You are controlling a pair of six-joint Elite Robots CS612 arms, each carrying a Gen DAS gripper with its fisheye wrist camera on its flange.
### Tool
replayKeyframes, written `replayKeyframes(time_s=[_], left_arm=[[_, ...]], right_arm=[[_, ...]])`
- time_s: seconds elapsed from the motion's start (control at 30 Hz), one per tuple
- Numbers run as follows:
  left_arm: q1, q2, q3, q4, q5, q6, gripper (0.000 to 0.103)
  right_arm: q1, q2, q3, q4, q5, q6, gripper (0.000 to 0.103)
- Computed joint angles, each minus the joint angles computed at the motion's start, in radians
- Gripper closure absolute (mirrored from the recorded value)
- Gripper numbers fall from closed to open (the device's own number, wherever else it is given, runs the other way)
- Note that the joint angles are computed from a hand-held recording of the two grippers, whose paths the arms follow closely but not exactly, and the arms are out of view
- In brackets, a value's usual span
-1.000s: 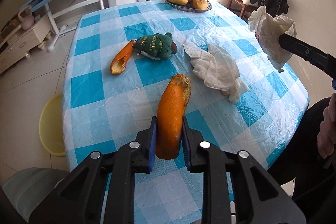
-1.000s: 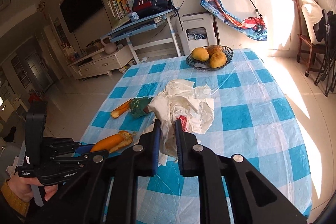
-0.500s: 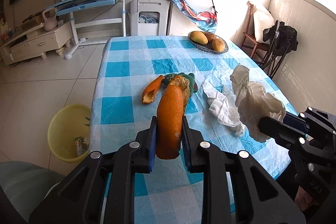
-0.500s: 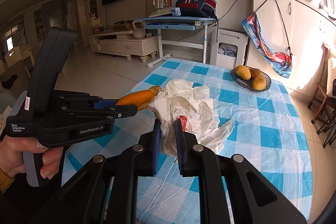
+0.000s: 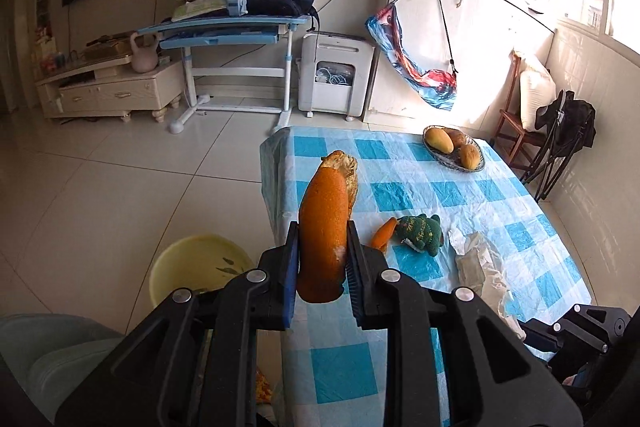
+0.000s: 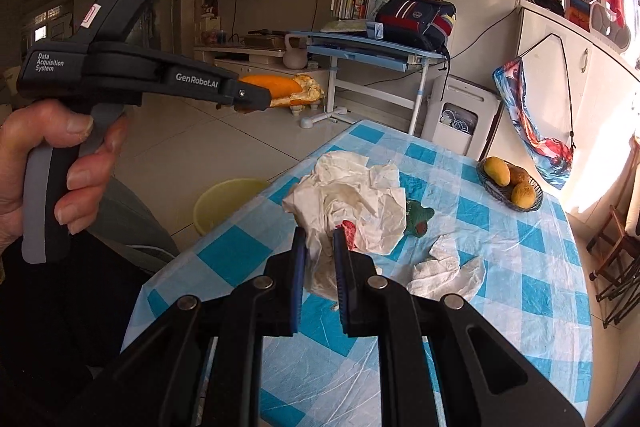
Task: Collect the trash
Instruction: 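Carry the peel and tissue to the yellow bin and open both tools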
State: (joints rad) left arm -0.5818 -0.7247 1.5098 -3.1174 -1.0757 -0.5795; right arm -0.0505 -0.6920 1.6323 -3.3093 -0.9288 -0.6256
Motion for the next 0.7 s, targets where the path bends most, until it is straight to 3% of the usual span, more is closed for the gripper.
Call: replayKeyframes(time_s=[0.17,0.27,0.53,0.7], left_arm=[[0.053,-0.024,0.052,-0.001,-0.002,-0.166,0.082],[0.081,-0.024,0.071,0.012,-0.054,-0.259,0.082],[0.104,-0.017,0.069,0.046,-0.06,-0.296,0.082],[0.138,-0.003,0.053,0.063,-0.123,-0.338,0.082]], right_arm=[[0.037,0.014,-0.035,0.051,0.027,-0.055,0.088],[0.061,0.03,-0.066,0.083,0.05,-0.062,0.088],[0.111,0.069,-0.152,0.179,0.074,-0.107,0.088],[0.137,0.092,-0.218,0.251,0.067,-0.132,0.088]])
